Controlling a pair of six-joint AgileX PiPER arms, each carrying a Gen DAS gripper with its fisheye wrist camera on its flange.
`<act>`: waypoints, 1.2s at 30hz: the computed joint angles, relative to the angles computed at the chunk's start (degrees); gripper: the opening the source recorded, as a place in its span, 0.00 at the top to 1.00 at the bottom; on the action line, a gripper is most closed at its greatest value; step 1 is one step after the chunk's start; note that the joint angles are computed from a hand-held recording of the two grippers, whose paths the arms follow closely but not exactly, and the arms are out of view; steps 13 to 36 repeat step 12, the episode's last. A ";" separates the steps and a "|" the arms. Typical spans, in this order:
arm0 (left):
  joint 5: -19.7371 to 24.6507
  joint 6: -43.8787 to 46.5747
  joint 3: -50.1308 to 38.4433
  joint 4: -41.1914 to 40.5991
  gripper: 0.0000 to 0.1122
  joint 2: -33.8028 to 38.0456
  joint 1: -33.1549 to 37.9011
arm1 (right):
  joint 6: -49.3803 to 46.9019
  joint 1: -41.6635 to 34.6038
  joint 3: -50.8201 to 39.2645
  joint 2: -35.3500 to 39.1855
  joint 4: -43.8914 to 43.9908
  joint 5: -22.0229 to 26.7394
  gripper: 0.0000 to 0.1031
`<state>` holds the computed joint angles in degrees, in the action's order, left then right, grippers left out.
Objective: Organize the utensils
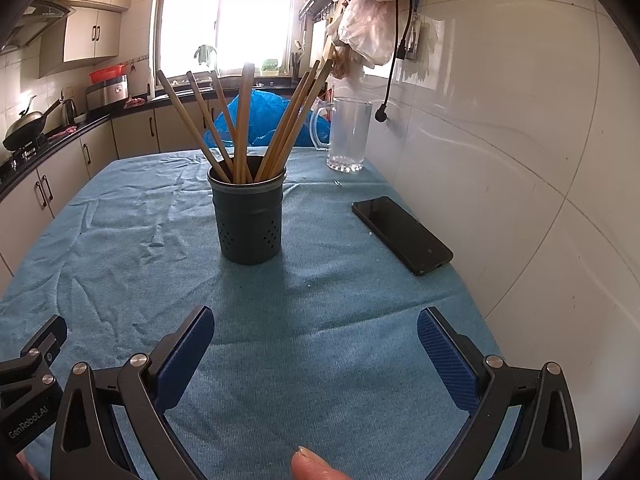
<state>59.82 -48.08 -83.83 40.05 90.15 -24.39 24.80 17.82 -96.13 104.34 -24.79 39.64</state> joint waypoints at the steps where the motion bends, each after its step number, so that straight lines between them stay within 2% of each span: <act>1: -0.07 0.10 -0.01 -0.14 0.11 0.01 0.08 | 0.00 0.00 0.00 0.00 0.00 0.00 0.00; 7: 0.29 0.11 -0.17 -0.13 0.11 0.00 -0.06 | -0.15 -0.02 0.29 -0.16 0.20 -0.13 0.00; 10: 1.13 -2.36 0.18 2.39 0.11 -0.29 -0.40 | -0.48 -0.22 0.13 0.12 0.68 -0.04 0.00; 12: 0.81 -0.79 -0.17 1.16 0.11 -0.19 1.71 | -2.30 -0.92 -1.61 1.46 2.60 1.16 0.00; 36: 0.81 -0.79 -0.17 1.16 0.11 -0.19 1.71 | -2.30 -0.92 -1.61 1.46 2.60 1.16 0.00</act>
